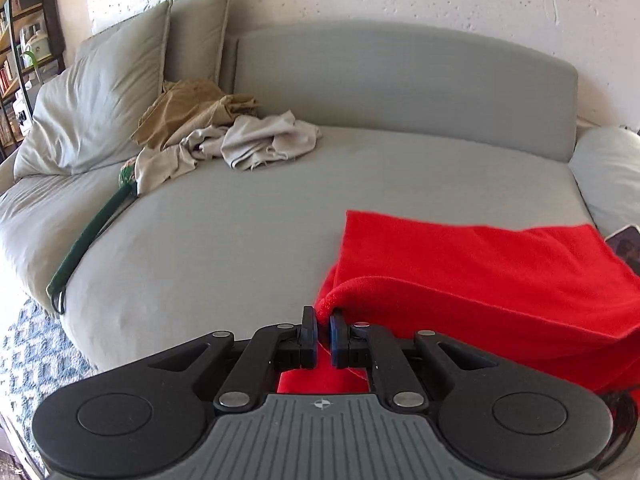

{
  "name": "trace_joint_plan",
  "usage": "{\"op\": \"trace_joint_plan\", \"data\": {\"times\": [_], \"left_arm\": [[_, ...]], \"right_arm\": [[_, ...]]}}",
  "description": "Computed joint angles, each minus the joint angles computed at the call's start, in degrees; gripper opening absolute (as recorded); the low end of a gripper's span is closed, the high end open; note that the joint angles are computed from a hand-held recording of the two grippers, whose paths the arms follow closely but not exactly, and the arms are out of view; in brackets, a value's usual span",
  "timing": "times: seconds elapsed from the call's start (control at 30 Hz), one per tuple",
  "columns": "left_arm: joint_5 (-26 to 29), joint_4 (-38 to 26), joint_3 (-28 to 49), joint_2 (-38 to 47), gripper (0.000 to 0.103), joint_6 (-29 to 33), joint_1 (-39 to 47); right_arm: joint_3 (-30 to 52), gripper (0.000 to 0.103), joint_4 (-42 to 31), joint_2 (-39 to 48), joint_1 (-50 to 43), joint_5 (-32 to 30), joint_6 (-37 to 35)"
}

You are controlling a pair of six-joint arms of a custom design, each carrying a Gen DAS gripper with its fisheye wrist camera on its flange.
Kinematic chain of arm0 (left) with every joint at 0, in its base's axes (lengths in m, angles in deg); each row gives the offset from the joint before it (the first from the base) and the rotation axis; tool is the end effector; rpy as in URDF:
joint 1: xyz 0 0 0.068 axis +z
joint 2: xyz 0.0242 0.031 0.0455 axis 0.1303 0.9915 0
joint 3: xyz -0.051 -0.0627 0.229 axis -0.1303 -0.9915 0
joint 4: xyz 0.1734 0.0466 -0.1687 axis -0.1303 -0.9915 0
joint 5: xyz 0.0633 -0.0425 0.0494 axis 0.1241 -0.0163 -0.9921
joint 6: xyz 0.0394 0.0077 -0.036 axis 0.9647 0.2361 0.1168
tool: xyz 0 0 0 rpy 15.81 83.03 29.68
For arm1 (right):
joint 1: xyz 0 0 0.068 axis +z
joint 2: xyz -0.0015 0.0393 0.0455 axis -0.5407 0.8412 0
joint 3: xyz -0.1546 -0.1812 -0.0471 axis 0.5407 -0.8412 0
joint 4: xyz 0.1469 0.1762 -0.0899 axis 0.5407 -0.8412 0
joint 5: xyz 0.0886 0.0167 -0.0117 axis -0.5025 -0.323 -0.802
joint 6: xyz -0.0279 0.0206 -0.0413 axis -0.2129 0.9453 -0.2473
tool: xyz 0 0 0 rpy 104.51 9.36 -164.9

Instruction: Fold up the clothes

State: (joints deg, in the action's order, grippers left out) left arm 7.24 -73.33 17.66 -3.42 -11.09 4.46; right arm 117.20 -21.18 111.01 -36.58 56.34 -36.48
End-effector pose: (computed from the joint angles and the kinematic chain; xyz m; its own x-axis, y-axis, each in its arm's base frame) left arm 0.2561 -0.0051 0.1650 -0.6887 -0.0751 -0.7211 -0.1979 0.9763 0.0874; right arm 0.3524 -0.0181 0.1919 -0.7769 0.2193 -0.5902 0.0998 0.9684 0.2284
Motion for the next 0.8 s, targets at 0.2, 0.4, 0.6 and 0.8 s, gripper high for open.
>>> {"op": "trace_joint_plan", "data": {"times": [0.2,0.4,0.6,0.8], "left_arm": [[1.2,-4.8,8.1,8.7,0.007,0.7,1.2],[4.4,-5.4,33.7,21.3,0.006,-5.3,3.9],[-0.8,-5.2,34.3,22.8,0.006,0.8,1.1],[1.6,-6.7,24.6,17.8,0.006,1.7,1.3]], "right_arm": [[-1.5,0.004,-1.1,3.2,-1.0,-0.4,-0.9],[19.6,0.004,-1.9,12.4,2.2,0.1,6.7],[31.8,0.004,-7.6,15.8,4.0,1.8,7.9],[24.8,0.004,-10.3,13.5,2.9,1.2,0.8]]}}
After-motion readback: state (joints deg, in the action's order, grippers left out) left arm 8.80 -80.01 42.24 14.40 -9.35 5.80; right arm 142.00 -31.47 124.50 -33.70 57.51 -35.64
